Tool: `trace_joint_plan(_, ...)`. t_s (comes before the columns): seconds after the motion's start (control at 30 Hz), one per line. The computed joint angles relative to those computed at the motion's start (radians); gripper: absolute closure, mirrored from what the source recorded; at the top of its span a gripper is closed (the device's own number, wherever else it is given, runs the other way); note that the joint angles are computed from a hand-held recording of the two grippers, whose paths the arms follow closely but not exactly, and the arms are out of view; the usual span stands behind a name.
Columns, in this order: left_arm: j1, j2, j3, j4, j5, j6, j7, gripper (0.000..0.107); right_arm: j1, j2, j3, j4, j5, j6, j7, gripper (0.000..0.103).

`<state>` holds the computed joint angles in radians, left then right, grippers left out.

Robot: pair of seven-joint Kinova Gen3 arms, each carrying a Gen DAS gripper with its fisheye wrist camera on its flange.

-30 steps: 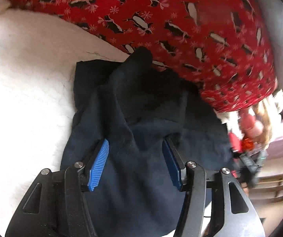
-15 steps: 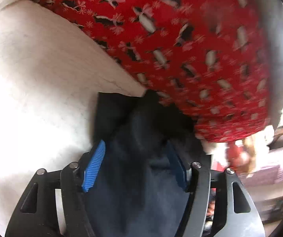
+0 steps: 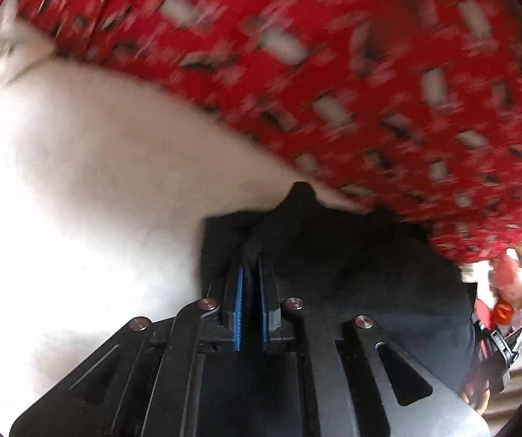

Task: Fold large clothes

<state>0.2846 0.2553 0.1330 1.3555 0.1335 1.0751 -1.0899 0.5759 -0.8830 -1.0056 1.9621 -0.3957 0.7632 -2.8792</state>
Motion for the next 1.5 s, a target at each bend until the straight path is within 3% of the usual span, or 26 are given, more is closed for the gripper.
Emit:
trace_joint_plan(0.1, -0.027, -0.021, -0.016, 0.031, 0.068, -0.01, 0.005, 0.099, 0.048, 0.013, -0.034, 0.02, -0.077, 0.056, -0.017, 0.097)
trace_joint_plan(0.23, -0.135, -0.114, -0.005, 0.103, 0.228, -0.043, -0.04, 0.098, 0.061, -0.012, 0.011, -0.071, -0.056, 0.206, 0.058, 0.086)
trace_joint_plan(0.3, -0.114, -0.176, -0.022, 0.139, 0.256, -0.071, -0.085, 0.098, 0.043, -0.093, 0.073, -0.12, -0.08, 0.245, 0.139, 0.085)
trace_joint_plan(0.37, -0.03, -0.223, -0.048, 0.161, 0.218, -0.087, -0.095, 0.083, 0.019, -0.143, 0.104, -0.136, -0.147, 0.243, 0.22, 0.076)
trace_joint_plan(0.4, 0.016, -0.229, -0.06, 0.161, 0.177, -0.071, -0.081, 0.072, 0.022, -0.143, 0.095, -0.148, -0.183, 0.26, 0.249, 0.063)
trace_joint_plan(0.43, 0.063, -0.218, -0.069, 0.155, 0.136, -0.039, -0.078, 0.071, 0.042, -0.125, 0.067, -0.166, -0.208, 0.293, 0.266, 0.059)
trace_joint_plan(0.5, 0.155, -0.179, -0.089, 0.137, 0.055, 0.042, -0.054, 0.071, 0.081, -0.089, -0.013, -0.205, -0.225, 0.374, 0.31, 0.068)
trace_joint_plan(0.57, 0.246, -0.183, -0.112, 0.131, -0.026, 0.094, 0.024, 0.071, 0.095, -0.099, -0.026, -0.282, -0.177, 0.456, 0.29, 0.067)
trace_joint_plan(0.63, 0.282, -0.238, -0.108, 0.158, -0.07, 0.086, 0.088, 0.071, 0.067, -0.121, 0.023, -0.346, -0.152, 0.535, 0.215, 0.064)
trace_joint_plan(0.7, 0.283, -0.288, -0.101, 0.208, -0.055, 0.051, 0.11, 0.071, 0.012, -0.205, 0.111, -0.359, -0.115, 0.617, 0.134, 0.037)
trace_joint_plan(0.77, 0.263, -0.298, -0.089, 0.229, -0.027, 0.043, 0.113, 0.071, -0.01, -0.278, 0.168, -0.327, -0.107, 0.681, 0.078, 0.032)
trace_joint_plan(0.83, 0.28, -0.283, -0.092, 0.237, -0.023, 0.055, 0.143, 0.071, -0.031, -0.299, 0.18, -0.263, -0.164, 0.681, 0.017, 0.032)
trace_joint_plan(0.87, 0.273, -0.275, -0.076, 0.234, -0.028, 0.06, 0.163, 0.071, -0.051, -0.289, 0.172, -0.222, -0.205, 0.656, -0.006, 0.04)
trace_joint_plan(0.9, 0.27, -0.271, -0.067, 0.242, -0.032, 0.057, 0.18, 0.071, -0.077, -0.274, 0.156, -0.182, -0.246, 0.615, -0.012, 0.073)
trace_joint_plan(0.93, 0.256, -0.271, -0.047, 0.242, -0.034, 0.057, 0.198, 0.071, -0.085, -0.278, 0.153, -0.159, -0.286, 0.575, -0.001, 0.094)
trace_joint_plan(0.97, 0.252, -0.271, -0.036, 0.241, -0.043, 0.059, 0.217, 0.07, -0.095, -0.294, 0.157, -0.146, -0.313, 0.534, 0.025, 0.098)
trace_joint_plan(1.03, 0.277, -0.273, -0.046, 0.251, -0.064, 0.048, 0.248, 0.07, -0.076, -0.359, 0.182, -0.165, -0.318, 0.502, 0.106, 0.099)
trace_joint_plan(1.13, 0.299, -0.281, -0.044, 0.268, -0.095, 0.036, 0.262, 0.07, -0.032, -0.431, 0.255, -0.177, -0.318, 0.573, 0.144, 0.1)
trace_joint_plan(1.23, 0.197, -0.271, 0.055, 0.227, -0.083, 0.09, 0.267, 0.07, 0.036, -0.421, 0.248, -0.123, -0.409, 0.674, 0.2, 0.101)
trace_joint_plan(1.3, 0.166, -0.296, 0.08, 0.219, -0.058, 0.08, 0.263, 0.07, 0.088, -0.425, 0.277, -0.169, -0.425, 0.738, 0.247, 0.093)
trace_joint_plan(1.4, 0.253, -0.316, 0.015, 0.195, -0.06, 0.045, 0.272, 0.068, 0.168, -0.444, 0.35, -0.285, -0.382, 0.815, 0.251, 0.092)
trace_joint_plan(1.5, 0.334, -0.268, -0.019, 0.126, -0.09, 0.02, 0.317, 0.052, 0.22, -0.445, 0.369, -0.352, -0.413, 0.749, 0.324, 0.08)
